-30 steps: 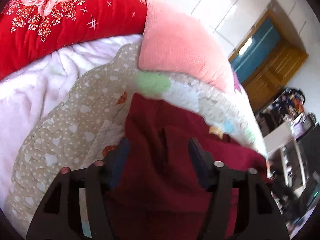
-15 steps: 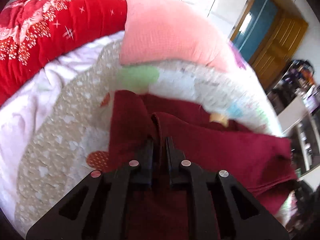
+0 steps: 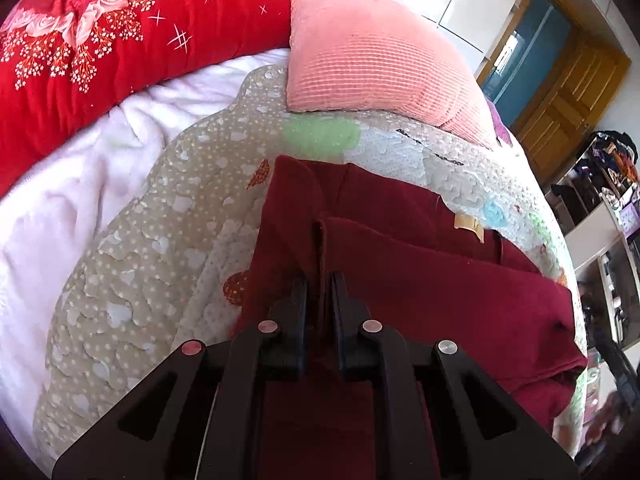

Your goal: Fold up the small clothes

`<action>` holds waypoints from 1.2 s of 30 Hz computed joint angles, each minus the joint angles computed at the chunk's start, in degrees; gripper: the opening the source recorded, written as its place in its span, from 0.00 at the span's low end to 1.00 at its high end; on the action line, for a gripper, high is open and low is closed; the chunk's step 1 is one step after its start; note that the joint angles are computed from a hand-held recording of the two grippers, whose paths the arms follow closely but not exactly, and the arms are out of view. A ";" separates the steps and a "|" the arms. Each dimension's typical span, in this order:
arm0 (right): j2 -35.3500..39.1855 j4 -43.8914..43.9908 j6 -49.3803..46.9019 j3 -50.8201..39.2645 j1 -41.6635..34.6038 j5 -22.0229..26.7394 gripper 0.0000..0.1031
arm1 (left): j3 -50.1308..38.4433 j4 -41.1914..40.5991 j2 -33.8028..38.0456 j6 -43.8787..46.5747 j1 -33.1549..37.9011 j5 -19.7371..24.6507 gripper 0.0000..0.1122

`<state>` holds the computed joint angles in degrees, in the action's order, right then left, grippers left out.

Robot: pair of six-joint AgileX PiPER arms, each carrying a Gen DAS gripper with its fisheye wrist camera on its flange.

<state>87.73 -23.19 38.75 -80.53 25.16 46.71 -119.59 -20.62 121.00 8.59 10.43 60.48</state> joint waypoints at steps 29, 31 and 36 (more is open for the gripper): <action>3.88 9.42 -12.83 3.08 0.80 3.88 0.08 | 1.48 1.87 0.62 -0.28 -0.22 -0.57 0.09; 1.27 13.89 -14.81 3.22 -0.82 4.87 0.08 | 1.45 2.32 0.38 -0.04 -0.30 -0.40 0.09; -1.78 6.37 -8.13 1.22 -1.48 2.17 0.25 | 2.96 3.51 -0.09 -0.84 -0.98 -2.00 0.09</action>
